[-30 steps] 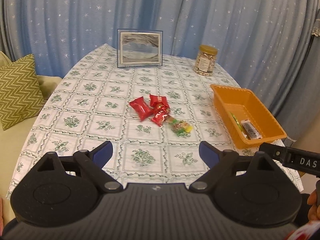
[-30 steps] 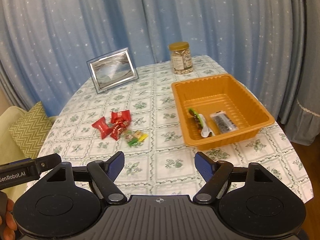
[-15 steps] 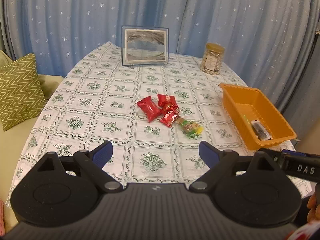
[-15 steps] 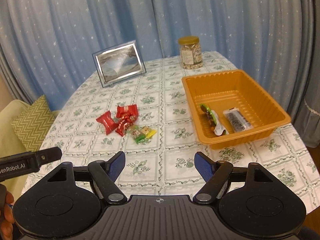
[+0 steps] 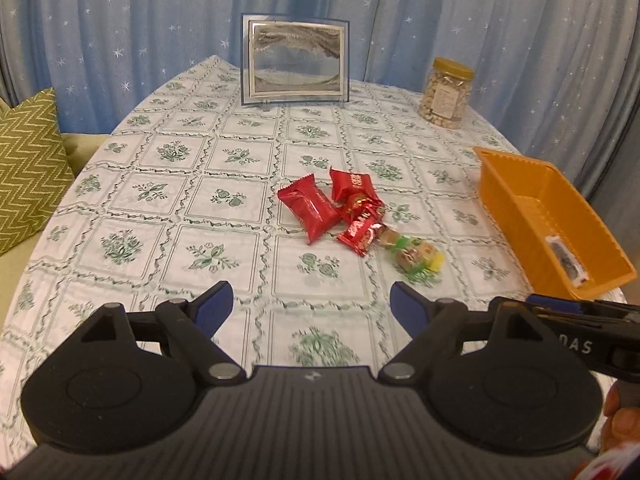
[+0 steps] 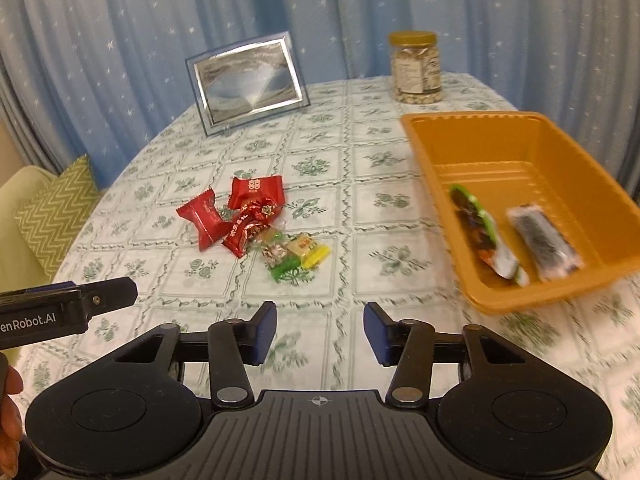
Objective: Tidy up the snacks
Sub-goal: 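Withdraw both tools from the tray back toward the snack pile, then grasp the green-wrapped candy with the right tool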
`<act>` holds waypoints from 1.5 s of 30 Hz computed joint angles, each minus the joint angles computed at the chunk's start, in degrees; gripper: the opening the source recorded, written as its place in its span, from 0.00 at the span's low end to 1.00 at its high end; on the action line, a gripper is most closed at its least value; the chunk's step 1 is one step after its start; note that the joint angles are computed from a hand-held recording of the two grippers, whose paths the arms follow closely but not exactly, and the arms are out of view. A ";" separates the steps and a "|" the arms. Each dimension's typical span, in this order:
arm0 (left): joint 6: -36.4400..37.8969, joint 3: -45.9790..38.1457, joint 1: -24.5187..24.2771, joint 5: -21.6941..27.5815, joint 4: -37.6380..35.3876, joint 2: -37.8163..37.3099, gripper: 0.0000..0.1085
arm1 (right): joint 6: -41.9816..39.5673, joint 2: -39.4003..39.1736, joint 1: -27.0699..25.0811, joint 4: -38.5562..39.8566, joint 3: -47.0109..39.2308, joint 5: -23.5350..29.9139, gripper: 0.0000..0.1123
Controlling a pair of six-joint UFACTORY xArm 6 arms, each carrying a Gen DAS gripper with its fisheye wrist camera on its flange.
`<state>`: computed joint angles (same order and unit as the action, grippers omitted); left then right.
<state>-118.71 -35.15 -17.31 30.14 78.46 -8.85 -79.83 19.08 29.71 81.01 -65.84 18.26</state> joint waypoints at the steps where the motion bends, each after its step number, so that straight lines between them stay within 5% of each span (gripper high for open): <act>1: -0.17 -0.51 0.84 -0.63 0.70 0.86 0.77 | -0.15 1.45 0.19 -0.17 -1.49 0.17 0.41; 15: -5.03 -4.92 10.11 -6.38 10.56 8.47 0.77 | -4.70 16.79 3.93 -4.98 -18.55 3.08 0.34; 33: -11.10 -9.56 13.13 -11.01 19.37 14.60 0.76 | -11.41 16.38 4.60 0.32 -18.07 0.46 0.20; 45: -20.45 -21.38 15.02 -11.67 24.56 25.15 0.45 | -13.25 14.47 3.75 4.00 -13.97 -1.19 0.20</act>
